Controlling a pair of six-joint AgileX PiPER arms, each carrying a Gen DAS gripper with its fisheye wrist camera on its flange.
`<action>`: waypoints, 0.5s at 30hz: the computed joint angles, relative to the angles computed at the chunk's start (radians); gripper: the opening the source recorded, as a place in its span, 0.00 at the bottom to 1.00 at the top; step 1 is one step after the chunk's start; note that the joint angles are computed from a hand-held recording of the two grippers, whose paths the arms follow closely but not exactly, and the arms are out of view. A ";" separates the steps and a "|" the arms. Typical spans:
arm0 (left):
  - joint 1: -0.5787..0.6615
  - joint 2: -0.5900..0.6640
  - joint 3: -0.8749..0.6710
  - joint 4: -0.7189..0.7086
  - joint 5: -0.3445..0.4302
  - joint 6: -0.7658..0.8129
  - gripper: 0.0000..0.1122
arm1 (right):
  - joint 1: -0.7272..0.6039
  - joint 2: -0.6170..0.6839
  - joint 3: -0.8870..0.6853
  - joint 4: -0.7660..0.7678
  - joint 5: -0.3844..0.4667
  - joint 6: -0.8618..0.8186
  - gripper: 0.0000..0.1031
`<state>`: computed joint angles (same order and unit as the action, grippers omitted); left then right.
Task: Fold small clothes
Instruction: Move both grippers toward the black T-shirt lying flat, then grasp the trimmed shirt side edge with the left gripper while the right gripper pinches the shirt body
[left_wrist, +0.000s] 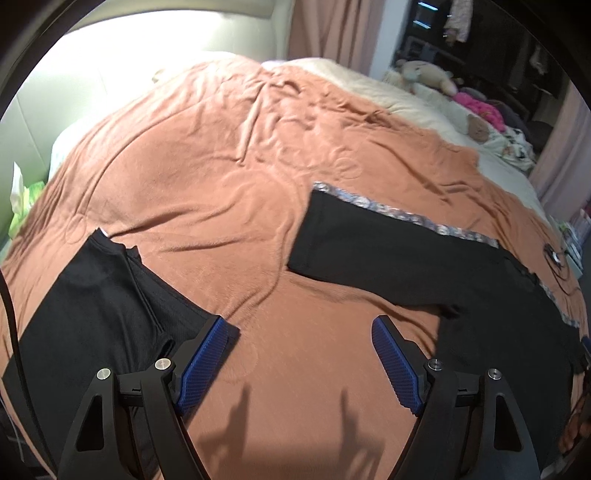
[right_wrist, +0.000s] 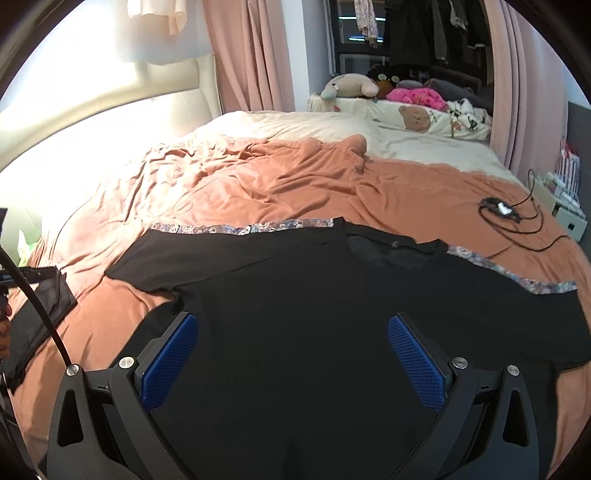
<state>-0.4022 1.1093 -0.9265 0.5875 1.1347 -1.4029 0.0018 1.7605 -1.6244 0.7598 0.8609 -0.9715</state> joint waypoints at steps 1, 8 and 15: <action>0.034 0.003 0.002 -0.015 -0.027 0.027 0.73 | 0.010 0.016 -0.020 -0.006 0.006 0.022 0.97; 0.309 0.084 0.004 -0.204 -0.256 0.274 0.60 | 0.070 0.145 -0.181 -0.060 0.068 0.153 0.75; 0.471 0.227 -0.023 -0.395 -0.394 0.493 0.55 | 0.102 0.247 -0.309 -0.085 0.118 0.208 0.67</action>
